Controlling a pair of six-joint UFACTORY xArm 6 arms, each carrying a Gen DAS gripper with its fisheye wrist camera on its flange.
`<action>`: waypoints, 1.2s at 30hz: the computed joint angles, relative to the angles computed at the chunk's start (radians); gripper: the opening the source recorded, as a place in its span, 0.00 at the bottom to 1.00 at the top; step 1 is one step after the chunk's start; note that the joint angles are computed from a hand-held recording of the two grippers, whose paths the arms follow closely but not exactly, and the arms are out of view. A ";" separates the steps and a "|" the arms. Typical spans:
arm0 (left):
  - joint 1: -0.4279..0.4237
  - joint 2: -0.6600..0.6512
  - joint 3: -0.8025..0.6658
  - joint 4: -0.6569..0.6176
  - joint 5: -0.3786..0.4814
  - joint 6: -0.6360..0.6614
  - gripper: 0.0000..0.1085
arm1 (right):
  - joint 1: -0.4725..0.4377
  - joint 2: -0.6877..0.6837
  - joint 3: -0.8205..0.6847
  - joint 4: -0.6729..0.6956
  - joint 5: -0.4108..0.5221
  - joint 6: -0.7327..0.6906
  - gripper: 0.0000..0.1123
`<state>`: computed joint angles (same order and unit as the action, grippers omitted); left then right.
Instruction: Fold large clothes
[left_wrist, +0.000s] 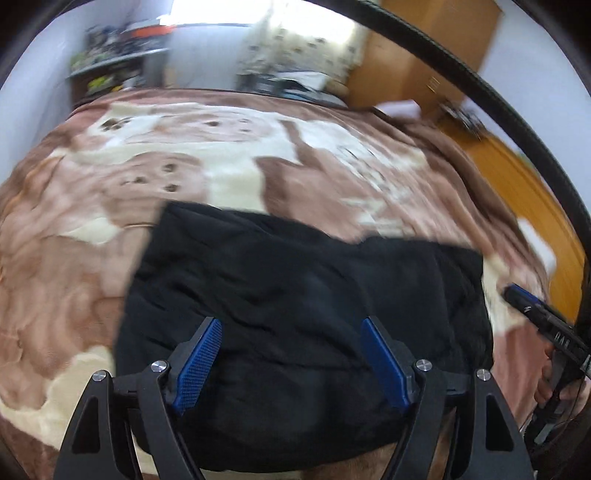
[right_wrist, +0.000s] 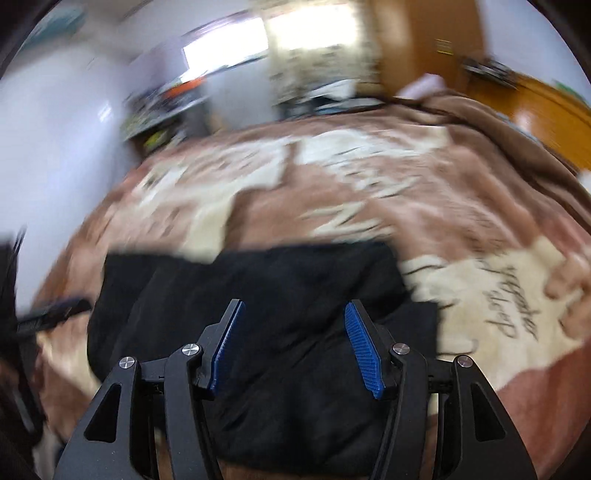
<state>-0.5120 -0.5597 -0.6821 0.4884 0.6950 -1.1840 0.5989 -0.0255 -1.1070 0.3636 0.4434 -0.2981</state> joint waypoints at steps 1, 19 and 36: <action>-0.024 0.036 -0.011 0.010 -0.016 -0.008 0.72 | 0.018 0.006 0.010 -0.020 -0.005 -0.002 0.51; 0.038 0.390 -0.191 0.031 0.022 0.014 0.87 | 0.056 0.392 -0.321 -0.243 0.090 0.249 0.51; 0.178 0.365 -0.135 0.046 -0.023 0.037 0.81 | -0.027 0.485 -0.454 -0.442 0.182 0.405 0.51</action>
